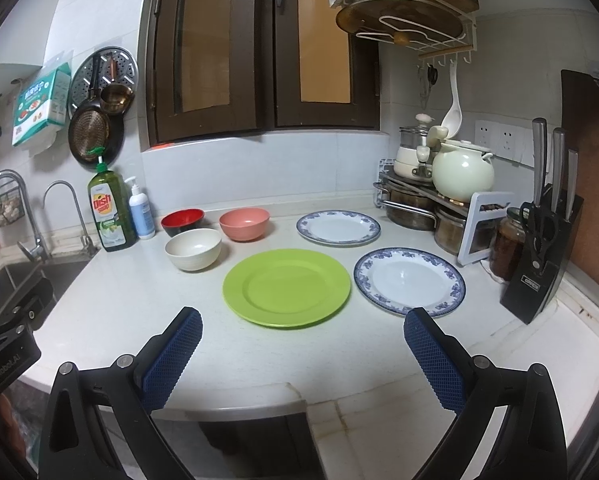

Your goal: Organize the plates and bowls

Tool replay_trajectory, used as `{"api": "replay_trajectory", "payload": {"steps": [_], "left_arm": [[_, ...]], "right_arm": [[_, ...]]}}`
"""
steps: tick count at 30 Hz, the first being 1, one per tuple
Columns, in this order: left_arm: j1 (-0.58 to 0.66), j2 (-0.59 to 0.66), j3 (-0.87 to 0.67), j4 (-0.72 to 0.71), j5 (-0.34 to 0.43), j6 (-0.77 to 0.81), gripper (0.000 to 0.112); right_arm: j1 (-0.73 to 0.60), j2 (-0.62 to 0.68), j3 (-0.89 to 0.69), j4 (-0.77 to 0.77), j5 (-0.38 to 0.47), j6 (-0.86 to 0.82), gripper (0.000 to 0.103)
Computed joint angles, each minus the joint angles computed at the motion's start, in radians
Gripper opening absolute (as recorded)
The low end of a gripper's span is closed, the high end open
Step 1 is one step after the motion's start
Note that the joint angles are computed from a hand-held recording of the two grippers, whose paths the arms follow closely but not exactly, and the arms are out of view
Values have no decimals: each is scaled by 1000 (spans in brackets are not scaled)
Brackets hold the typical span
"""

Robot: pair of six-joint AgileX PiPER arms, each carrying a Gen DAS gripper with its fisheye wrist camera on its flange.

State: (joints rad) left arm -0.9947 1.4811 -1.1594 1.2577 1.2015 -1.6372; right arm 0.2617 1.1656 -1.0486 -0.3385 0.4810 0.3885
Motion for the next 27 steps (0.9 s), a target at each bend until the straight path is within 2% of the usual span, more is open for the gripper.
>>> {"api": "replay_trajectory", "payload": {"steps": [4, 9, 14, 18, 21, 24, 27], "left_arm": [[43, 13, -26, -32, -56, 58, 103], [121, 40, -55, -57, -165, 128, 103], [240, 118, -136, -121, -335, 265, 98], [346, 227, -269, -271, -469, 481, 92], [408, 320, -387, -422, -528, 680, 87], [456, 425, -524, -580, -543, 879, 83], [493, 544, -688, -744, -517, 1074, 81]], "right_arm": [[-3, 10, -4, -37, 3, 42, 102], [-12, 53, -27, -51, 12, 84, 102], [-21, 133, -74, -85, 30, 148, 102], [-20, 217, -144, -132, 66, 221, 99], [-30, 304, -223, -145, 101, 254, 98], [-47, 395, -308, -135, 130, 266, 95], [-68, 482, -392, -95, 162, 247, 91]]}}
